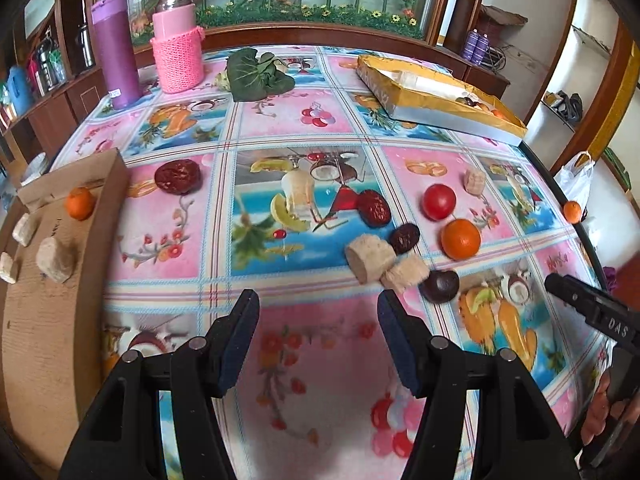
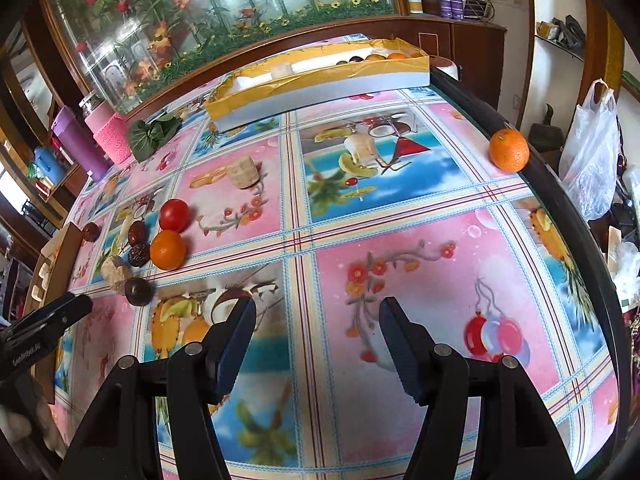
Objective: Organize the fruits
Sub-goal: 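Move both open tools back over the remaining food on the table, then grasp a round beige cake with the left tool while the right tool grasps a tangerine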
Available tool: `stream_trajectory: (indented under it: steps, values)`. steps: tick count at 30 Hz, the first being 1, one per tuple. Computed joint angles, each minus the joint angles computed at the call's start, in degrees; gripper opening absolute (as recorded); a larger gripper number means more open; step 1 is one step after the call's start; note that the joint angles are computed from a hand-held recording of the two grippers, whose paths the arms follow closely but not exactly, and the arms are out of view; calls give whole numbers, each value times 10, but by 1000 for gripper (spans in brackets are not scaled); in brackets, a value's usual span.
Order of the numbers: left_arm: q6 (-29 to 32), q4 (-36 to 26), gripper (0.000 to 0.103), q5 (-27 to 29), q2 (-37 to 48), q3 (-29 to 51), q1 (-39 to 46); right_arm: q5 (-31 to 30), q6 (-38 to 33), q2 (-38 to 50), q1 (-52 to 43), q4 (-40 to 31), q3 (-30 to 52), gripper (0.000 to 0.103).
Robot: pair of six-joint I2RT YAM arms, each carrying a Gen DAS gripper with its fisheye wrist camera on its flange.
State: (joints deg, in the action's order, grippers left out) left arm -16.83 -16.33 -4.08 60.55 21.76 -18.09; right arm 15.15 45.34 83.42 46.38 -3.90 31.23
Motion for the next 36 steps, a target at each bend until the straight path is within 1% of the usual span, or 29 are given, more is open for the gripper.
stream_trajectory:
  steps: [3,5,8,9,10,11,12,15,18,21,25,30,32,33,34,36]
  values:
    - [5,41,60,25,53,18,12,-18,-7,30,5,11,26,68]
    - [8,57,60,28,83,30,12,-27,-13,62,12,18,57,68]
    - [7,42,62,26,99,48,25,-35,-21,96,25,22,96,68]
    - [5,33,63,10,91,48,26,-34,-23,103,30,22,106,68]
    - [8,20,62,-25,73,46,25,-30,-26,107,34,20,114,68]
    - [13,13,62,-46,62,45,27,-25,-30,111,38,16,121,68]
    - [23,9,62,-45,47,39,41,-20,-33,113,40,14,125,68]
    - [49,4,62,11,24,31,101,-15,-38,122,40,14,134,68]
    - [62,17,62,34,21,23,123,-25,-40,140,32,20,146,68]
    - [70,33,62,46,37,22,109,-29,-46,159,30,27,161,68]
    - [74,80,62,34,73,19,60,-31,-58,186,33,36,184,68]
    - [77,118,62,27,137,34,35,-30,-74,210,38,31,214,68]
    - [78,133,60,25,159,35,32,-32,-79,219,40,31,223,68]
    - [79,142,53,15,158,31,26,-35,-80,223,40,32,226,67]
    - [80,143,42,-5,158,29,16,-40,-81,227,40,34,230,66]
    - [84,137,27,-14,152,29,14,-49,-84,235,40,40,235,60]
